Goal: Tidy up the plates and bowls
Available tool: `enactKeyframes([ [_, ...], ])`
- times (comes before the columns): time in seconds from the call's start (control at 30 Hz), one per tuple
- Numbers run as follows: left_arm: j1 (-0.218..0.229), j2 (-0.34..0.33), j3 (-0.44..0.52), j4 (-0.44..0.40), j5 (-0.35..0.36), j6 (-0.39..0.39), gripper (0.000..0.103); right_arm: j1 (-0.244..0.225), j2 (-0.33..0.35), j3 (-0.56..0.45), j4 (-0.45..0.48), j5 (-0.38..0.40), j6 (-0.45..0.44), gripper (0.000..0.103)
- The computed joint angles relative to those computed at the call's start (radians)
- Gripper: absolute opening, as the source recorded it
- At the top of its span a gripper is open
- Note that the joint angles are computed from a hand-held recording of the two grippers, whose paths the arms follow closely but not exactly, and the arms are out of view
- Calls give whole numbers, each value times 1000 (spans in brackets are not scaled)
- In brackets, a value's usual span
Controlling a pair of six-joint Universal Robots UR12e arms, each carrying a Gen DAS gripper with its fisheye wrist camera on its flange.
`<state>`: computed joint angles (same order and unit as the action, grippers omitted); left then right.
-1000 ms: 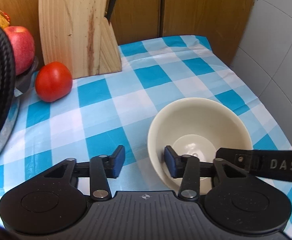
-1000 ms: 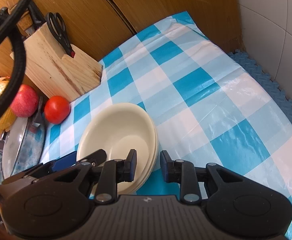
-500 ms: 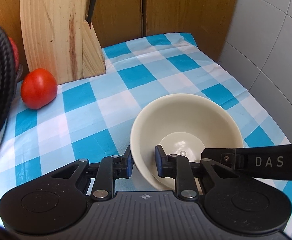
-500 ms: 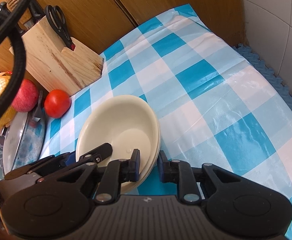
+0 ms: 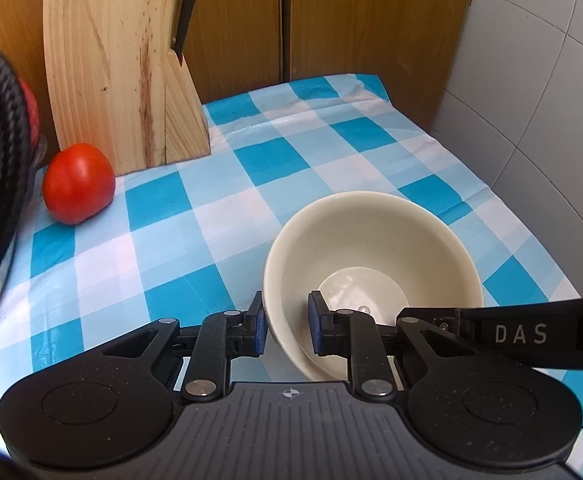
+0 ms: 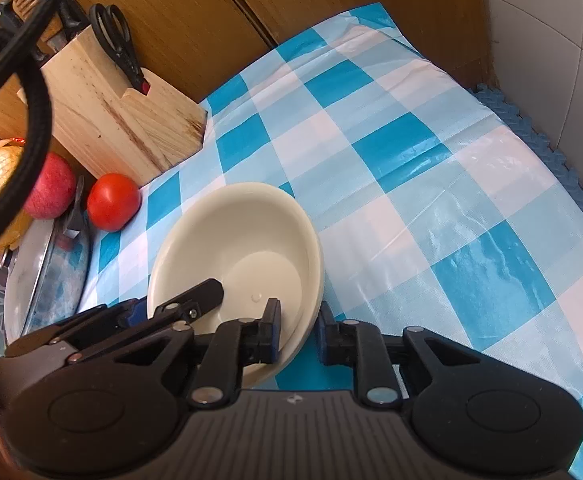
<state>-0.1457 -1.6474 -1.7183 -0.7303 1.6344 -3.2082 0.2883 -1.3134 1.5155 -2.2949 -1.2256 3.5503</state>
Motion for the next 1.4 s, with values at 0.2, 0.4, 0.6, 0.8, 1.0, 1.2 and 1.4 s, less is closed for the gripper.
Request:
enactKeyframes([
  [0.2,2,2,3,9,2,-4,27,1,-5,4,-25,-3,1,17],
  [0.4,1,8,4,19,4,-7,27,1,-11,4,-39,-7,-1,17],
  [0.6,1,24,-1,28,14,-11,27,2,-23,10,-64,1,1,17],
  [0.8,2,40,-7,32,18,-22,27,4,-33,16,-82,9,3,17],
  [1.0,-3,71,-20,40,29,-27,27,9,-57,31,-106,16,0,17],
  [1.2,-4,122,-52,53,37,-39,28,17,-95,65,-149,28,-3,17],
  [1.4,-16,176,-97,63,60,-42,29,35,-145,122,-171,30,-13,17],
])
